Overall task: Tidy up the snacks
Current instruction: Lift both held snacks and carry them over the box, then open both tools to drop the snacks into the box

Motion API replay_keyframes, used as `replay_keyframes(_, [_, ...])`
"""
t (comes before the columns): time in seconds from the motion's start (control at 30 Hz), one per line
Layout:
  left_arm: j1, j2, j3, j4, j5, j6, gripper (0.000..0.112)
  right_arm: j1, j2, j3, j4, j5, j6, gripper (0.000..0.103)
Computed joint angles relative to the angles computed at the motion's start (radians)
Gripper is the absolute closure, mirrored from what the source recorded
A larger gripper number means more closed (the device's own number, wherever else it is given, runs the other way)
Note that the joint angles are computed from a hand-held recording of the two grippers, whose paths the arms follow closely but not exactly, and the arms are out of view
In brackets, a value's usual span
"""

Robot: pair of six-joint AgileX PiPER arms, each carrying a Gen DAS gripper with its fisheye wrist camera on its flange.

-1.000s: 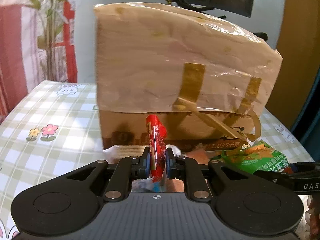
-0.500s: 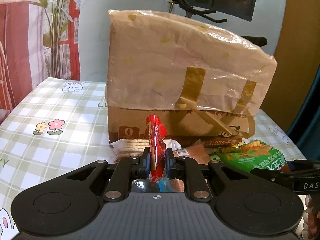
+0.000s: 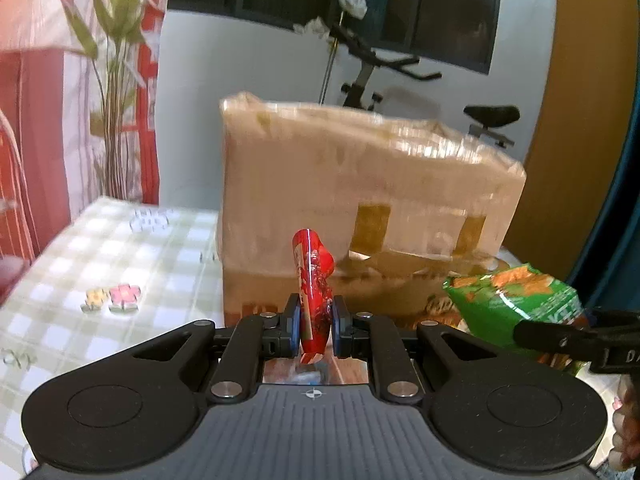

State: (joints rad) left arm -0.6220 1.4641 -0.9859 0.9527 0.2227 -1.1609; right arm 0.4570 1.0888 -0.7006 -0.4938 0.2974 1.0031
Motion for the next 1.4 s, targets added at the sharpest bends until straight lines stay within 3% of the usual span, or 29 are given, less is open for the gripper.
replay_keyframes(0.2, [0.008, -0.034, -0.031, 0.083, -0.001, -0.049, 0.097, 0.040, -0.065, -0.031, -0.225, 0.055, 0.188, 0.025])
replay_keyframes(0.43, [0.018, -0.038, -0.110, 0.049, -0.020, 0.030, 0.096, 0.027, -0.085, -0.110, -0.304, 0.082, 0.194, 0.025])
replay_keyframes(0.57, [0.035, -0.003, -0.192, -0.050, -0.034, 0.142, 0.096, -0.054, -0.068, -0.178, -0.147, 0.026, -0.017, 0.025])
replay_keyframes(0.77, [0.080, 0.104, -0.383, -0.479, -0.043, 0.576, 0.096, -0.181, 0.038, -0.322, 0.232, -0.054, -0.478, 0.025])
replay_keyframes(0.97, [0.119, 0.282, -0.636, -0.775, 0.037, 0.882, 0.096, -0.246, 0.242, -0.516, 0.492, -0.084, -0.829, 0.025])
replay_keyframes(1.1, [0.139, 0.415, -0.823, -0.822, 0.135, 0.947, 0.096, -0.270, 0.405, -0.677, 0.555, -0.047, -0.924, 0.025])
replay_keyframes(1.27, [0.164, 0.535, -0.999, -0.880, 0.236, 1.016, 0.096, -0.302, 0.583, -0.866, 0.619, 0.061, -0.985, 0.025])
replay_keyframes(1.4, [0.170, 0.575, -1.048, -0.897, 0.276, 1.043, 0.092, -0.307, 0.667, -0.967, 0.582, 0.156, -0.930, 0.024])
